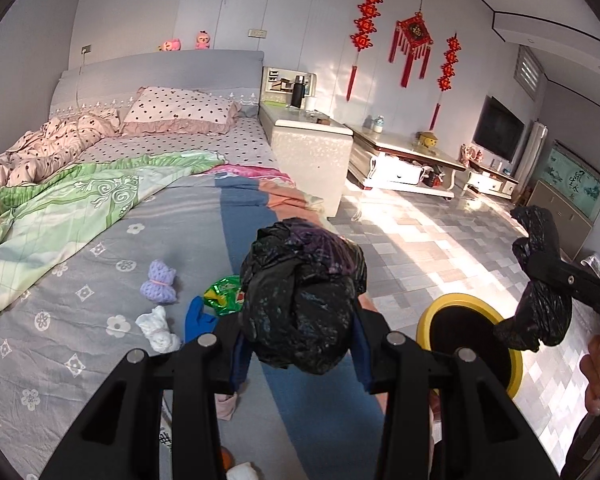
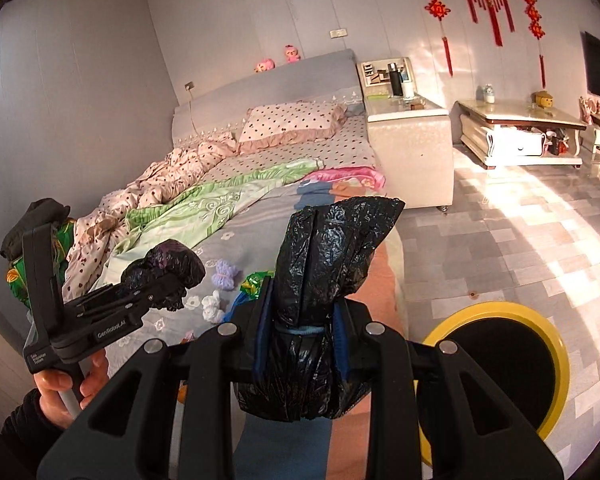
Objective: Collect trash
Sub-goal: 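Carry the black bags over the yellow bin and release them from both tools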
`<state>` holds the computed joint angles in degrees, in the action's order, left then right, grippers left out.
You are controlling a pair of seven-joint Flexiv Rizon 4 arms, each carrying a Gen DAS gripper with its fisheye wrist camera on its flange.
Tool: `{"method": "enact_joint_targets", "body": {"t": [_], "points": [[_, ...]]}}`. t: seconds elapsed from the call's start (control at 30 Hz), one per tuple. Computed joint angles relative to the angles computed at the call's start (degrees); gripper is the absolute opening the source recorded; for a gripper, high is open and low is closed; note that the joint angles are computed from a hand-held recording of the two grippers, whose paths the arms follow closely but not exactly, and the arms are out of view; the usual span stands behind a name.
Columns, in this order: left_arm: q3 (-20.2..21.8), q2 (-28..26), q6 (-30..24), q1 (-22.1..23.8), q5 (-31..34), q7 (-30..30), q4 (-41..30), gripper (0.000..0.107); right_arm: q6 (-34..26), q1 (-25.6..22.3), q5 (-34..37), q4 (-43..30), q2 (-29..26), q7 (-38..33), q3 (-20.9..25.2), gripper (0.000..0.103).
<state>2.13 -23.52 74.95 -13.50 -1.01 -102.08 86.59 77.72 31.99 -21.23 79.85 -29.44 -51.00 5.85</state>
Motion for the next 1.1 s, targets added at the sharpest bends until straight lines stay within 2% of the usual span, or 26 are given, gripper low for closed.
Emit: {"method": "enact_joint_targets", "body": {"t": [0.17,0.47,0.83,1.1], "points": [[-1.4,-2.5,-1.9,-1.4,-0.4,0.6,-5.0,0.038,2.9,-0.9,-1.4,3.9,3.3,3.6,-3.5,0.025],[-2.9,-8.7,-6.4,-4.3,-1.1,2.8,-15.4,0.038,6.1,-4.4,-5.0,9.5,7.1,9.4,-7.1,0.025],[-3.8,-18.2,-13.9,-7.8,-2.0,5.2,-29.2,0.038,7.6,-10.3,-3.8,13.8,7.9,10.1,-6.5,0.025],[-4.5,-24.6,-18.5,-9.5,-2.9,6.6,-36.9,0.038,6.9,-12.8,-0.1,13.7,5.2,8.2,-4.4,0.025]]}}
